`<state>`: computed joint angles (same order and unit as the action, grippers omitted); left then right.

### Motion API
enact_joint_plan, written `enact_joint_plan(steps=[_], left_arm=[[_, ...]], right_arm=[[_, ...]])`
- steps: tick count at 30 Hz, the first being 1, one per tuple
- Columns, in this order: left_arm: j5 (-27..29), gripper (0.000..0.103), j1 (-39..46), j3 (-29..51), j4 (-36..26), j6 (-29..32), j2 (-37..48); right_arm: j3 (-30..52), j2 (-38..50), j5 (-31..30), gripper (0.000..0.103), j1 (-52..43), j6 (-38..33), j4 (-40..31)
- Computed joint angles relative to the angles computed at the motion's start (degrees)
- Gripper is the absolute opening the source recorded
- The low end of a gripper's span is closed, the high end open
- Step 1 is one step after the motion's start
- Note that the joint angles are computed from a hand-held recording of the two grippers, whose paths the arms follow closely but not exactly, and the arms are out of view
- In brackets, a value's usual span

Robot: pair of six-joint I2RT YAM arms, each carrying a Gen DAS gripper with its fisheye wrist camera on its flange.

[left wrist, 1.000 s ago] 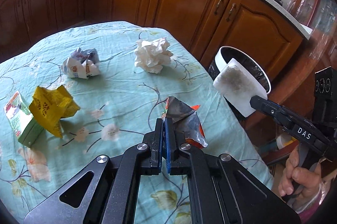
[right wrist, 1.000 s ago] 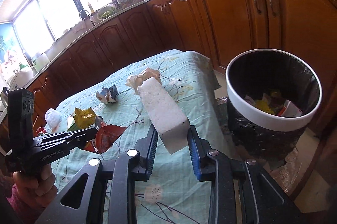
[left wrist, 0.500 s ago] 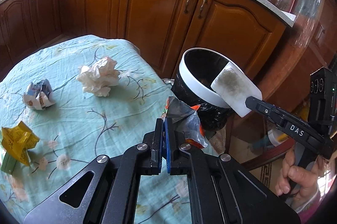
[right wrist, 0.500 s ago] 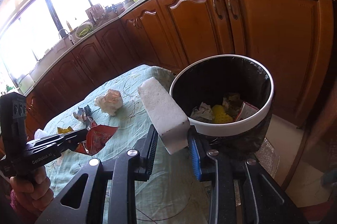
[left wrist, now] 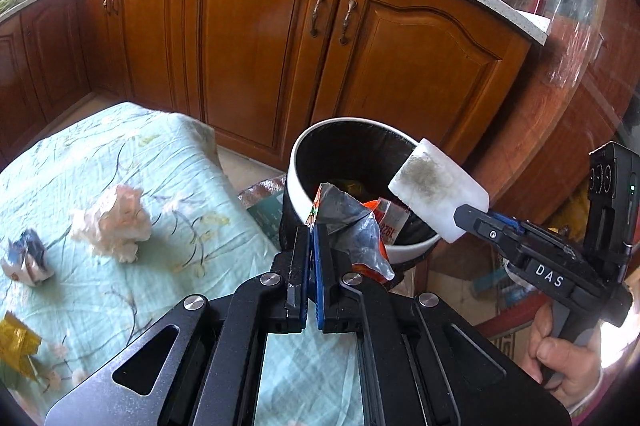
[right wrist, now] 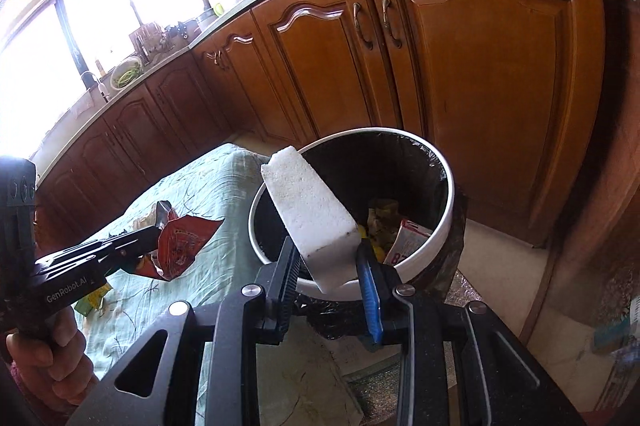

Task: Collect trash
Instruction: 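Carry the foil wrapper and white foam block over the bin, then open both tools to drop the foil wrapper and foam block into the bin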

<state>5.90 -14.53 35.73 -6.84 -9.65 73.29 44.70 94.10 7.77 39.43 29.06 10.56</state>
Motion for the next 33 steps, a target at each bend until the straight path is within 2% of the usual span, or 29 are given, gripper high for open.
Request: enact_joint_plan(steps=[6,17,20,21,23,24,25,33], left_arm=[[-2.57,0.002,-2.97,7.10,0.81,0.23,8.36],[-3.43,0.002,-4.29,18.60,-0.72,0.72,21.02],[-3.88,0.003,-5.26,20.98,-1.24,0.54,23.75],[-3.98,0.006,-5.41,21.49,-1.46,0.45,24.25],[-4.06,0.019,-5.54,21.71,-1.57,-0.10,24.49],[-4.45,0.035,-5.81,21.71,-1.24,-0.59,24.57],[-4.85,0.046,-5.84,20.91,-0.43,-0.72,24.13],[-4.20,0.046,-4.22,12.94,2.22,-1.41,18.55]], right_arm=[[3.88,2.88,-1.51,0.029,-3.44,-1.39,-3.03],[10.81,8.64,-3.29,0.030,-7.05,-4.42,-7.47],[11.89,9.98,-4.60,0.035,-8.02,-4.40,-7.51],[11.83,10.15,-5.26,0.037,-8.37,-4.15,-7.17],[10.44,9.55,-5.85,0.039,-8.76,-3.35,-6.03],[9.93,9.30,-6.02,0.041,-9.03,-3.08,-5.55],[9.08,8.79,-6.13,0.044,-9.20,-2.71,-4.87],[2.92,4.44,-6.56,0.047,-8.87,0.24,-0.59]])
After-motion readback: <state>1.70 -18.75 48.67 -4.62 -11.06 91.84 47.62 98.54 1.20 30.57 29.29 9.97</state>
